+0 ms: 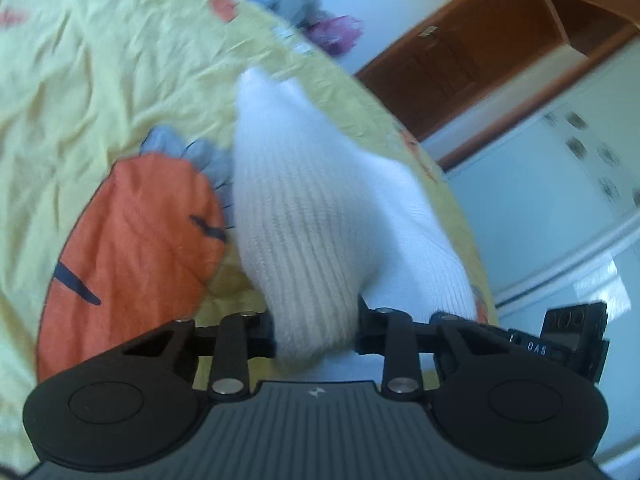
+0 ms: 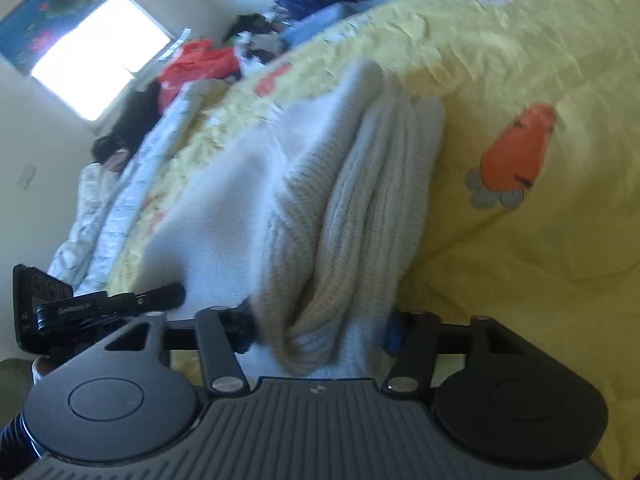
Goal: Fold small clothes
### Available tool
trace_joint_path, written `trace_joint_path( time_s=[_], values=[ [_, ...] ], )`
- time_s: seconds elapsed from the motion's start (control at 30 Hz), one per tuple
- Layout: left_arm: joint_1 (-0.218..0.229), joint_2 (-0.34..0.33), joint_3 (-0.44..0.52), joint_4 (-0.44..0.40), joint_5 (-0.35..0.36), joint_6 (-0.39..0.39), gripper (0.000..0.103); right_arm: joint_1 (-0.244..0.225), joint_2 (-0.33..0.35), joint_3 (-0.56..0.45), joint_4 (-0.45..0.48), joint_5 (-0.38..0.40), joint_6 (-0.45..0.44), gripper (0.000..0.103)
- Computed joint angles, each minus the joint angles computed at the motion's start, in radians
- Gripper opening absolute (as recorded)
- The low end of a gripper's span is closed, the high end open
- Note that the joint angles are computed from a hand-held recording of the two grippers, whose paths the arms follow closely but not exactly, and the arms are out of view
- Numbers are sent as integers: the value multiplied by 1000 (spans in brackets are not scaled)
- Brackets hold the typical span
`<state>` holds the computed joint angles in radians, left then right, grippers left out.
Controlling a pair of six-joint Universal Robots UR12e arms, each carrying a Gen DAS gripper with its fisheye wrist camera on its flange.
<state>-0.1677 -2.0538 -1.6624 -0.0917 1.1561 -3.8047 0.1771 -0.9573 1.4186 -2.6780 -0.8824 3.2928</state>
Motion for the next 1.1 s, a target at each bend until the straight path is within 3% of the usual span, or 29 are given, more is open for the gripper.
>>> trace_joint_path(
  time_s=[0.13, 0.23, 0.3, 0.37, 0.43, 0.5, 0.53, 0.6, 0.7, 0.83, 0.9, 0.93, 0.97, 1.07, 1.1],
  values=[
    [-8, 37, -44, -52, -21, 99, 30, -12, -44, 56, -8, 37, -76, 55],
    [-22, 43, -83, -42, 32, 154, 37, -15, -63, 114, 21, 37, -86, 55],
    [-19, 45, -94, -23, 37, 134, 45, -24, -55, 152, -66, 69, -2, 67],
    [-21, 67, -92, -54, 59, 167, 49, -38, -49, 153, -91, 105, 95, 73],
    [-30, 107, -100, -84, 118, 253, 52, -49, -57, 148, -107, 108, 144, 74],
    [-51, 135, -121, -15, 236, 364, 60, -56, -66, 151, -208, 79, 179, 73],
    [-67, 138, -122, 25, 302, 423, 71, -60, -64, 145, -260, 69, 207, 72],
    [-103, 124, -113, 106, 417, 549, 75, -64, -42, 106, -328, 74, 272, 71],
    [-141, 83, -74, 121, 447, 697, 75, -52, 12, 1, -278, 93, 262, 69],
    [-170, 37, -35, 62, 431, 808, 75, -11, 79, -154, -3, 33, 125, 61],
    [-191, 8, -29, 98, 491, 876, 76, 10, 107, -209, 105, -6, 57, 44],
    [-200, 1, -26, 107, 517, 918, 76, 20, 109, -211, 109, -40, 35, 24],
    [-202, 4, -26, 98, 504, 949, 75, 23, 103, -197, 96, -47, 7, 18],
    [-183, 18, -23, 18, 365, 939, 69, 9, 60, -125, 8, -33, -26, 14],
    [-182, 16, -18, -13, 353, 941, 69, 1, 49, -99, -25, -36, -16, 14]
  ],
)
